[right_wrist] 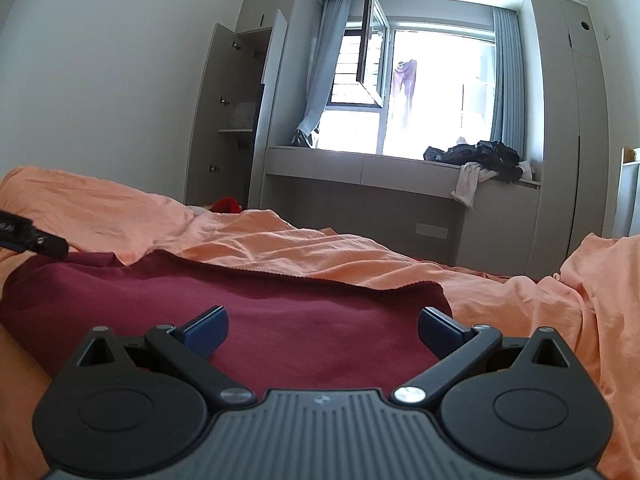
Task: Fold small clothes
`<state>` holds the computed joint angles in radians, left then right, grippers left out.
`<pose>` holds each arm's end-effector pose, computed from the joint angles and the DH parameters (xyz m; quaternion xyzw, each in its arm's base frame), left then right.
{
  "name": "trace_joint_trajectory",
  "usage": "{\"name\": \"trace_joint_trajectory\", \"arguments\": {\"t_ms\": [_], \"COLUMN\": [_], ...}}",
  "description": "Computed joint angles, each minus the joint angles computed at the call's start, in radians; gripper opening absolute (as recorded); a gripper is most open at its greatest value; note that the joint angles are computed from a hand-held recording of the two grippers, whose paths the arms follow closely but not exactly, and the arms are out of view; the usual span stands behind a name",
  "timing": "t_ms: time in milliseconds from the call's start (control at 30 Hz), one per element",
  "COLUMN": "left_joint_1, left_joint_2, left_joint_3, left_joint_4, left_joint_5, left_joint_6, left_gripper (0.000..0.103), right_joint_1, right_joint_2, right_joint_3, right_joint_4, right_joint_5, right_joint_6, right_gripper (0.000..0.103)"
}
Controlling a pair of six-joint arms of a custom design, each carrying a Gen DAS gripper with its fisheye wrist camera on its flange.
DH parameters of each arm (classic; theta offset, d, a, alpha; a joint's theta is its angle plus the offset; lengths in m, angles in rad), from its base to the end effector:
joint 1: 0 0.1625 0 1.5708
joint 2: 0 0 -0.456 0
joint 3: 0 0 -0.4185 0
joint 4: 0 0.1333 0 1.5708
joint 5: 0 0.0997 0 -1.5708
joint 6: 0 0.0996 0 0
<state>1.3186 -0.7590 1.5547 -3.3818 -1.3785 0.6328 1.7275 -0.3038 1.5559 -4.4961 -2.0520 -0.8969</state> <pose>-0.0420 -0.7733 0.2105 0.3303 0.8061 -0.4593 0.1739 0.1866 -0.6224 0.0097 0.1742 -0.6514 0.6144 0.4096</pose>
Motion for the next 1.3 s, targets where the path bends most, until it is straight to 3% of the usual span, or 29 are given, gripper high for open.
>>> {"name": "trace_joint_trajectory", "arguments": {"t_ms": [367, 900, 1167, 1300], "left_joint_1": [0.023, 0.061, 0.033, 0.035], "left_joint_2": [-0.057, -0.058, 0.037, 0.078], "left_joint_3": [0.084, 0.040, -0.154, -0.235], "left_joint_4": [0.007, 0.047, 0.180, 0.240], "left_joint_5": [-0.007, -0.041, 0.092, 0.156], "left_joint_6": [0.017, -0.007, 0.011, -0.053], "left_gripper": [0.102, 0.102, 0.102, 0.103], "right_joint_1": [0.010, 0.009, 0.008, 0.008], "right_joint_2": [0.030, 0.060, 0.057, 0.055], "right_joint_3": [-0.045, -0.090, -0.087, -0.086], "right_joint_4": [0.001, 0.078, 0.083, 0.084], "right_joint_5": [0.010, -0.053, -0.051, -0.049], "right_joint_6": [-0.010, 0.039, 0.034, 0.026], "right_gripper": [0.103, 0.103, 0.103, 0.103]}}
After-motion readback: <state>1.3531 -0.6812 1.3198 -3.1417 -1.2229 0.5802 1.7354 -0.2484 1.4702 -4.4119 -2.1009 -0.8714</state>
